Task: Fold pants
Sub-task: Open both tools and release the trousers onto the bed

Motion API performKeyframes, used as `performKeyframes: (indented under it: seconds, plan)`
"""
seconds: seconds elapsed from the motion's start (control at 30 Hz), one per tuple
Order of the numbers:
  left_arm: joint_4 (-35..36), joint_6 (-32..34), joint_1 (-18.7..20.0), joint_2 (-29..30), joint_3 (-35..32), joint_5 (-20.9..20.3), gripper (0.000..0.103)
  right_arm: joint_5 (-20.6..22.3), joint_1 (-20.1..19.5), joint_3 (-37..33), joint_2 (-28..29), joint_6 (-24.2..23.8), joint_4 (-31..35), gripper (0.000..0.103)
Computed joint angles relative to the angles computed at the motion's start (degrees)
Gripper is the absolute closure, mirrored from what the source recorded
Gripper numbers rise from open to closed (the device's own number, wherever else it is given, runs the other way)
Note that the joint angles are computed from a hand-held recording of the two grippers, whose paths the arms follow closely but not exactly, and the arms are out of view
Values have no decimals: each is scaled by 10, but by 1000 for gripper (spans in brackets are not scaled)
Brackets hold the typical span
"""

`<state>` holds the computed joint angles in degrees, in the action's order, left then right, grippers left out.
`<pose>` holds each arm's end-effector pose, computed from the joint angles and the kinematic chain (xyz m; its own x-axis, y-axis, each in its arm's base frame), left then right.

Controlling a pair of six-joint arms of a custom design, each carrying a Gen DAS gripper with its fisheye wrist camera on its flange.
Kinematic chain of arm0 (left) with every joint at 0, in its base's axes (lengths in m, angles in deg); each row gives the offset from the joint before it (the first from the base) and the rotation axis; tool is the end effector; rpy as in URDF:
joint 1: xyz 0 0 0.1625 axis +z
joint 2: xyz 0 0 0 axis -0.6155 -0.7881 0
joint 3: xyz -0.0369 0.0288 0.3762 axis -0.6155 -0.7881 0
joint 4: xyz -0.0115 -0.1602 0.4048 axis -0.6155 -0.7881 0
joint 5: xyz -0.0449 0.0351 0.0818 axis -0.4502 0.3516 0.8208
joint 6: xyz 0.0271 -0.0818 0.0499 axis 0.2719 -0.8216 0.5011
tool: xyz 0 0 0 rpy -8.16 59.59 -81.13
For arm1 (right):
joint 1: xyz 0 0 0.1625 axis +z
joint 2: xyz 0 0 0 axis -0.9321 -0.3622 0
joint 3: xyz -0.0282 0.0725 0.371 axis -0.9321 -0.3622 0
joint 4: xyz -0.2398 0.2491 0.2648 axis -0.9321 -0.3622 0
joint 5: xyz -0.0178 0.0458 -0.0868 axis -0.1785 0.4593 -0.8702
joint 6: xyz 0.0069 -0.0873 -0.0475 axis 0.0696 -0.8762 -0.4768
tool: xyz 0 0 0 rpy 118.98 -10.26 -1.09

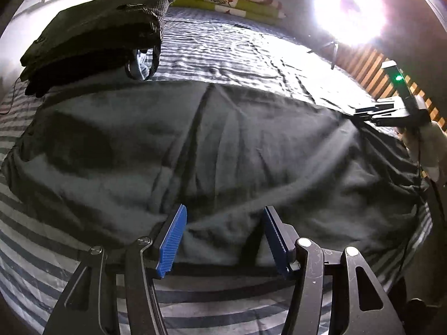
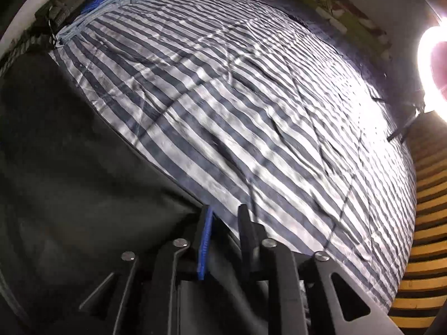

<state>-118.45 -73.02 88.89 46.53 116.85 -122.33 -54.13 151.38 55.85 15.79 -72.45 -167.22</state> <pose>-0.2503 -0.5960 -0.0430 -0.7965 0.3988 -0.4545 0.5370 0.8120 -0.2286 -0.0146 -0.6570 0.2734 -0.5195 -0.3643 0.7730 -0.5068 0.8596 0.0645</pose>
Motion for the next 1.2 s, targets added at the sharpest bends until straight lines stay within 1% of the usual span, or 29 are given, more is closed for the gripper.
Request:
performKeyframes:
  seconds: [0.03, 0.07, 0.1, 0.13, 0.17, 0.2, 0.23, 0.27, 0.3, 0.33, 0.37, 0.4, 0.43, 0.47, 0.5, 0.53, 0.6, 0.67, 0.7, 0.77, 0.8, 0.83, 0.87, 0.93, 0.97, 1.03, 1.07, 1.13, 1.2]
  plan:
    - [-9, -5, 0, -3, 5, 2, 43, 37, -7, 7, -35, 42, 33, 81]
    - [-22, -7, -1, -7, 12, 2, 43, 74, -16, 19, -66, 62, 42, 81]
    - [-33, -4, -2, -9, 18, 5, 43, 99, -26, 36, -96, 71, 28, 81]
    - [-39, -1, -5, -9, 16, 10, 43, 108, -37, 60, -129, 74, -11, 81]
    - [-53, 5, -8, -11, 23, 16, 43, 120, -49, 78, -157, 79, -32, 81]
    - [-58, 5, -9, -14, 26, 17, 43, 139, -65, 92, -186, 92, -32, 81]
    - [-60, 2, -8, -16, 28, 14, 43, 161, -90, 113, -228, 115, -27, 80]
    - [-60, -3, -8, -20, 33, 6, 43, 170, -108, 127, -255, 127, -23, 75]
    - [-58, -4, -7, -22, 34, -3, 43, 166, -123, 137, -274, 130, -29, 73]
    - [-57, -7, -12, -29, 44, -5, 43, 157, -138, 153, -291, 123, -56, 73]
    - [-54, -6, -16, -27, 44, -8, 43, 153, -155, 164, -312, 125, -66, 72]
    - [-48, -4, -19, -25, 41, -19, 43, 170, -176, 169, -331, 143, -52, 72]
    - [-41, -1, -26, -22, 39, -30, 43, 205, -198, 172, -351, 170, -15, 72]
    - [-31, 8, -33, -13, 28, -36, 43, 230, -214, 176, -365, 180, 8, 72]
    - [-24, 16, -41, -7, 22, -37, 43, 236, -218, 181, -370, 175, 10, 72]
    - [-16, 21, -49, 2, 12, -39, 43, 232, -214, 189, -365, 168, 1, 72]
    - [8, 28, -58, 16, -8, -55, 43, 234, -209, 184, -348, 170, 18, 72]
    - [22, 30, -61, 27, -23, -73, 43, 216, -198, 173, -314, 168, 24, 72]
    - [30, 24, -64, 28, -25, -69, 43, 186, -186, 168, -286, 156, -3, 72]
    - [38, 4, -67, 24, -21, -54, 43, 83, -165, 152, -218, 113, -107, 72]
    - [39, -10, -68, 13, -10, -52, 43, 33, -157, 132, -182, 108, -151, 72]
    - [33, -18, -70, 0, 6, -52, 43, 0, -155, 109, -155, 116, -176, 72]
    - [28, -19, -74, -12, 21, -48, 43, -8, -152, 100, -149, 126, -190, 72]
    - [16, -9, -87, -36, 55, -30, 43, 4, -144, 114, -167, 133, -221, 72]
    - [17, -5, -90, -43, 65, -30, 43, 17, -138, 132, -184, 128, -230, 72]
    - [18, -7, -95, -48, 78, -34, 43, 61, -126, 186, -243, 113, -216, 72]
    - [19, -9, -95, -49, 81, -38, 43, 91, -122, 217, -277, 108, -198, 72]
    - [16, -15, -96, -39, 80, -62, 43, 162, -122, 289, -369, 111, -126, 72]
    - [14, -11, -100, -25, 76, -82, 43, 210, -129, 344, -436, 113, -69, 71]
